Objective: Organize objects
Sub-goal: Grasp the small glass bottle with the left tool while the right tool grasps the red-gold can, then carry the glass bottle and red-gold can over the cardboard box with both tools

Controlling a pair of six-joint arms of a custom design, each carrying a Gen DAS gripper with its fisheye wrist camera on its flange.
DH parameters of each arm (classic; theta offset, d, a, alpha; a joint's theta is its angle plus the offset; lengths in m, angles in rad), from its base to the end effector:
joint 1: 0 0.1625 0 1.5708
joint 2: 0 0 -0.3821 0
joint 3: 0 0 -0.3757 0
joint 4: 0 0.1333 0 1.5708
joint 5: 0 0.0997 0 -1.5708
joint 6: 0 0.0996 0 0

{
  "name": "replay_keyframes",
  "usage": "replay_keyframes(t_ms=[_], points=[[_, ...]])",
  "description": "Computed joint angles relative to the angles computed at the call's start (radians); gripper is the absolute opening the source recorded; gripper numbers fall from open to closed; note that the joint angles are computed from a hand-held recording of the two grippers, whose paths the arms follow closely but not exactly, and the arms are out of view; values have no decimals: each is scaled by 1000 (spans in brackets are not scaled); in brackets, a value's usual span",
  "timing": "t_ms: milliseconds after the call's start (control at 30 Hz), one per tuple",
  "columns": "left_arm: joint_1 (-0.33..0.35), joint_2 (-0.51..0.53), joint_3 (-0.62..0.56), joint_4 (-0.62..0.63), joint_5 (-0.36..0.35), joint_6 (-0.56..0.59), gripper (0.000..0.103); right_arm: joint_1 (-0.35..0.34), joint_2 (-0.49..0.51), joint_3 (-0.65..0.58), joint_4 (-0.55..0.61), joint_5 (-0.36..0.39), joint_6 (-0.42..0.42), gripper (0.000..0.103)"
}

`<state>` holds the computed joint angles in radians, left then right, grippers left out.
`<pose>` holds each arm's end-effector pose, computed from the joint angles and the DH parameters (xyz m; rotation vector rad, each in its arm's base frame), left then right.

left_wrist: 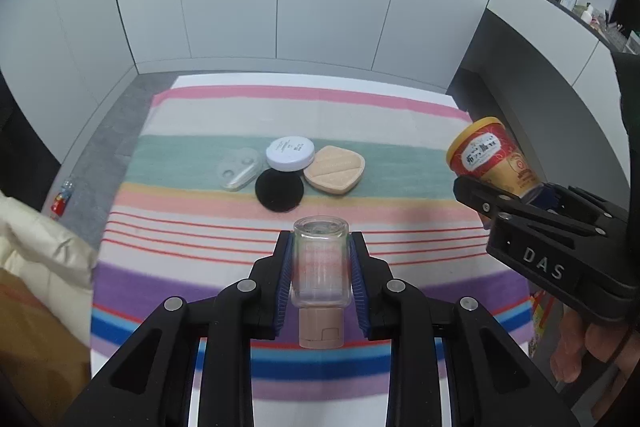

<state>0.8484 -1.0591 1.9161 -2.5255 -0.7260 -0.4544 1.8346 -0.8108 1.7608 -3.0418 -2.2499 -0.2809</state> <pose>-0.2003 -0.5416 0.1556 0.2683 2.3849 -0.6961 0.2265 -0.5674 0.1163 0.4262 -2.3625 0.6299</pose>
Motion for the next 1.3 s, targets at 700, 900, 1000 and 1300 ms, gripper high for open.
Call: replay_keyframes(t_ms=[700,900,1000,1300], points=[[-232,-405,197,424,132,-374,27,252,-155,135,156,-10,154,57],[-271,-519,204,571,145,-493,28,286,-164,138,174,26,151,57],[-292,-582,219,632,157,-546,28,296,-152,135,170,31,148,57],[-329,-668,227,906,255,-699,28,322,-92,92,174,57,150,57]])
